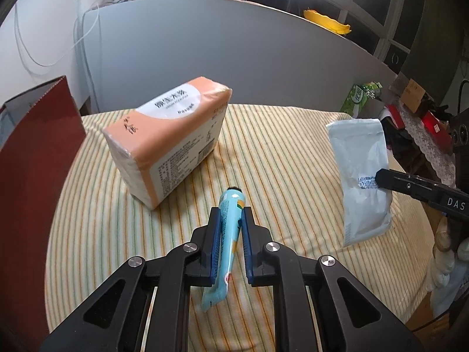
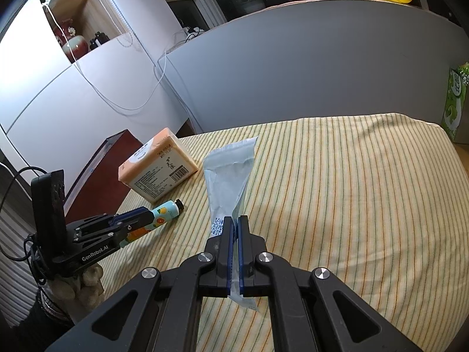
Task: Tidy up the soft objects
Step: 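Carry the blue tube and white packet in both grippers over the shoebox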
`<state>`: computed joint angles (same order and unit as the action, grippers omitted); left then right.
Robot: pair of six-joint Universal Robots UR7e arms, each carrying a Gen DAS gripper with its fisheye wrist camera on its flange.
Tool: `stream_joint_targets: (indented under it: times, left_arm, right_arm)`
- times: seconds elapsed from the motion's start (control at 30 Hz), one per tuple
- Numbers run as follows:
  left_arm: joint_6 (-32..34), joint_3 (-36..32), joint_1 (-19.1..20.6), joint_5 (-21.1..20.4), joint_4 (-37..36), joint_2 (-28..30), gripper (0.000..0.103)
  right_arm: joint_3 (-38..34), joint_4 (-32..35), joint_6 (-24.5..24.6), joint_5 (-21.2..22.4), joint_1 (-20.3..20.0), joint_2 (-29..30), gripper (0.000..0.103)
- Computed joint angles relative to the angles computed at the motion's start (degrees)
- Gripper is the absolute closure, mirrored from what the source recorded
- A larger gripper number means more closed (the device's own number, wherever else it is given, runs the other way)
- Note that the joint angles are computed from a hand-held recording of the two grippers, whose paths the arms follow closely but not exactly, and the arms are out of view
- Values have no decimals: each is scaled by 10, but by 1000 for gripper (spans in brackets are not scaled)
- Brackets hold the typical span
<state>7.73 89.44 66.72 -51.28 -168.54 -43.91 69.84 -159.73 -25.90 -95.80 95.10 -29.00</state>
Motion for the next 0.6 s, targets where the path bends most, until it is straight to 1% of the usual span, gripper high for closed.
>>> stream_joint_targets:
  times: [0.1, 0.17, 0.33, 0.47, 0.6]
  left_arm:
    - [9, 1, -5, 6, -9, 0, 91]
    - [8, -1, -5, 0, -3, -2, 91]
    - [10, -5, -8, 4, -4, -4, 91]
    - [13, 2, -15, 3, -9, -18, 91]
    - [27, 14, -24, 12, -32, -35, 91]
  right_arm:
    - [-4, 2, 0, 0, 0, 2, 100]
    - [-6, 2, 0, 1, 0, 3, 100]
    - [-10, 5, -1, 3, 1, 6, 100]
    - [-13, 8, -2, 6, 3, 5, 100]
    - [-19, 10, -3, 12, 9, 4, 100]
